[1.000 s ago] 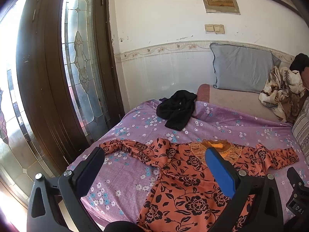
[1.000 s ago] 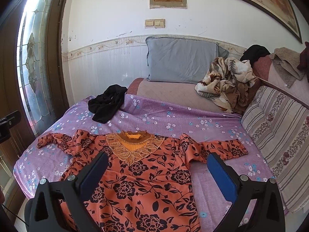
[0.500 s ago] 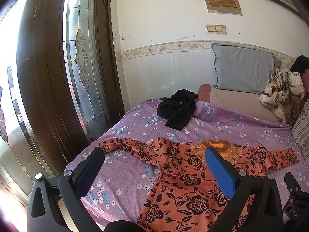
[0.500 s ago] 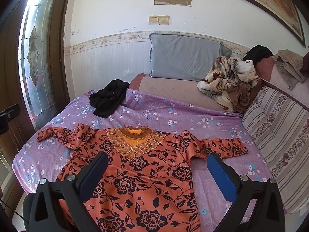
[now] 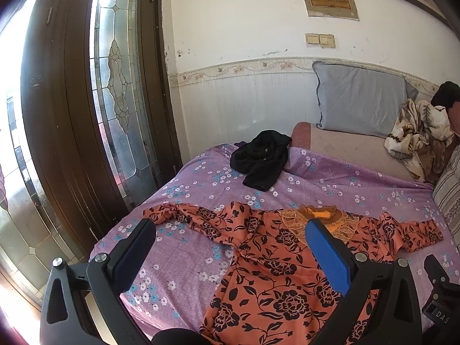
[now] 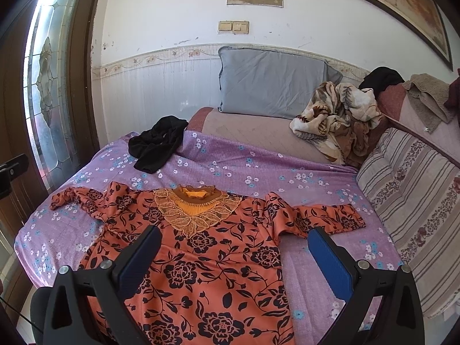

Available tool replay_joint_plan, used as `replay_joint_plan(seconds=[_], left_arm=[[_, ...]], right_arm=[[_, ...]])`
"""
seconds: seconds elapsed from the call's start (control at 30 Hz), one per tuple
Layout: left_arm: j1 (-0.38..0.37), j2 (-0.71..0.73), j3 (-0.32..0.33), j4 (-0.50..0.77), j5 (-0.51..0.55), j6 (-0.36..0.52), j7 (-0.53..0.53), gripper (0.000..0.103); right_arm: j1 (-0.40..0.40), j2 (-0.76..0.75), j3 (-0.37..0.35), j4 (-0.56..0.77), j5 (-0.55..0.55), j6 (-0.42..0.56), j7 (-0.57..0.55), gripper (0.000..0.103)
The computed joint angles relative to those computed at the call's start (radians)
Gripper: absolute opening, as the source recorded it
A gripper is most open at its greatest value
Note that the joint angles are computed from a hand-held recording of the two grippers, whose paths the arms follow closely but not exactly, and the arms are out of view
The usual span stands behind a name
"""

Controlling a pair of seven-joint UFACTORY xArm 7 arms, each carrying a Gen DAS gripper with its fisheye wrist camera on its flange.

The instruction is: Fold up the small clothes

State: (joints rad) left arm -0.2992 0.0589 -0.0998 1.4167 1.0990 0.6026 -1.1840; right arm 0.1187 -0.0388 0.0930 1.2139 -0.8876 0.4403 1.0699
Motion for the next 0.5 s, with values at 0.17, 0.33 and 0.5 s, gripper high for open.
replay_joint_plan(seconds=[0.17,0.33,0.5], left_arm=[[-0.001,0.015,0.005,0.010,-0.009,0.002,0.011,0.103],[-0.003,0.028,0.013,0.020,-0.017,0.006,0.012,0.103],[-0.009,0.045,0.021,0.032,-0.028,0.016,0.024,0.103]], right_arm=[[0.005,0.023,-0.005,0.016,0.019,-0.003,-0.017,0.103],[0.018,0.045,-0.015,0.033,0.025,-0.003,-0.027,0.103],[0.027,0.062,-0.027,0.043,0.040,-0.008,-0.034,0.103]])
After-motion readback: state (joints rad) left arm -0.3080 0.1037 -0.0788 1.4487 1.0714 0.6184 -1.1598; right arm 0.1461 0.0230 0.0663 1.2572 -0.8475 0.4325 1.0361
